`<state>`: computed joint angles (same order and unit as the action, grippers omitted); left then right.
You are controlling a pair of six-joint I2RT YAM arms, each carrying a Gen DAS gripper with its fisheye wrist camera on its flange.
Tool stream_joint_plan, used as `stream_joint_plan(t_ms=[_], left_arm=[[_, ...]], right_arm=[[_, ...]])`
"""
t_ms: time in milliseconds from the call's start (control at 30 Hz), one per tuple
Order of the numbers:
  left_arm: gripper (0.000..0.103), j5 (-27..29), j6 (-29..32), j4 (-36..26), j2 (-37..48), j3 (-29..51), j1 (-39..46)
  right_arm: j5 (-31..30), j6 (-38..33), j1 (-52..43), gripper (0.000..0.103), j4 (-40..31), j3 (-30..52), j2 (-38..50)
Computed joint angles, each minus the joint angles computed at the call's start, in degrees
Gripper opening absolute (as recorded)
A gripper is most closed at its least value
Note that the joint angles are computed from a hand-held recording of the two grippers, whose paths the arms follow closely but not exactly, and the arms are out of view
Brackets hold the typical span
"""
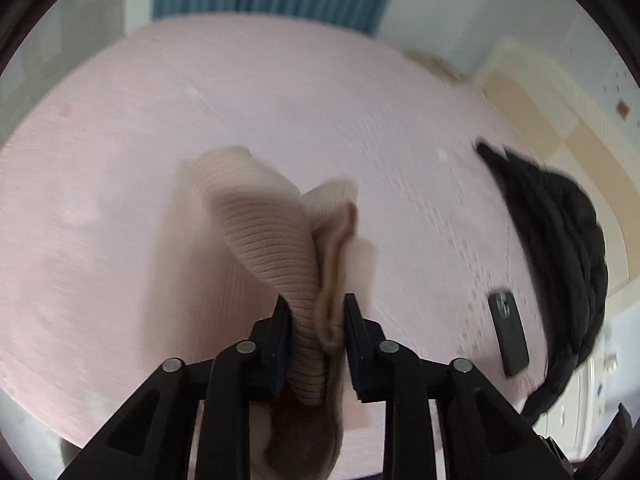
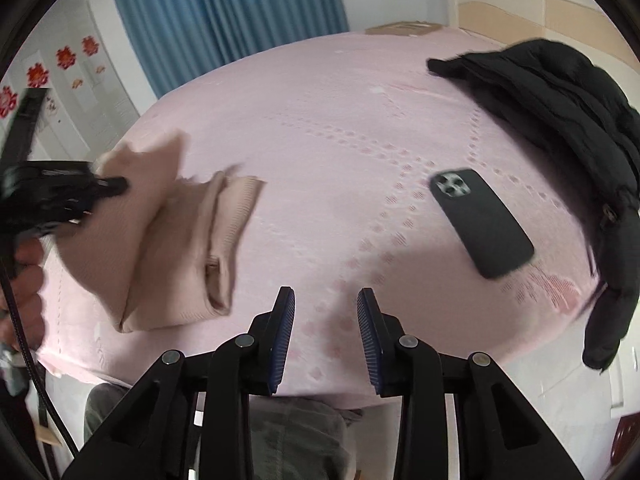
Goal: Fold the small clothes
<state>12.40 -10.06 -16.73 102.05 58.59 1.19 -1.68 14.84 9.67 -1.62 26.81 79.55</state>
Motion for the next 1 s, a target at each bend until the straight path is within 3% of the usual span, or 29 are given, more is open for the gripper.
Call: stream_joint_plan(t_ms=[100,200,333,433,567,700,833,933,967,1000], left_arm=[[0.025,6.55,-0.58,0.32,2.89,0.49,-1.24],[0.026,5.13,0.78,2.58,0.14,-2.55,-1.55],[0.034,5.41,6.09,4.56,-5.88,-7.42,3.54],[0.041,7.02,13.31,4.81,-8.48,-10.69,11.58],[0.044,11.21,24.42,3.78,-7.56,-13.54,22.64],[0.045,15.46,37.54,2.80,-3.04,-16.36,29.66],[0.045,15.71,43.33,10.51,-0.34,-21.68,29.28],[0.045,14.66,40.35,16.48,3.43,-22.25,26.61],[0.044,15.85,39.46,16.58,4.66,-21.48,26.49],[0.036,17.20,39.18,16.89,5.04,-21.27,26.64]], right_arm=[[-1.51,-0.50,-1.24,0.033,0.12,-1.81,-1.42],[-2.75,-0.27,-0.02,0.033,0.76,-2.77,-2.23],[-6.22,2.54,3.59,0.033,6.55,-3.00,0.14],[-8.47,5.55,7.85,0.036,12.08,-1.66,3.17],[-7.65,10.18,13.78,0.046,20.97,2.06,10.60],[-4.91,14.07,17.50,0.046,23.84,9.59,20.30],[-1.98,15.93,19.24,0.046,20.16,18.89,30.31],[-0.64,14.90,20.13,0.036,17.91,22.90,34.32],[0.80,13.81,20.56,0.023,16.64,24.61,35.61],[0.84,12.74,20.28,0.012,16.54,24.83,35.83]])
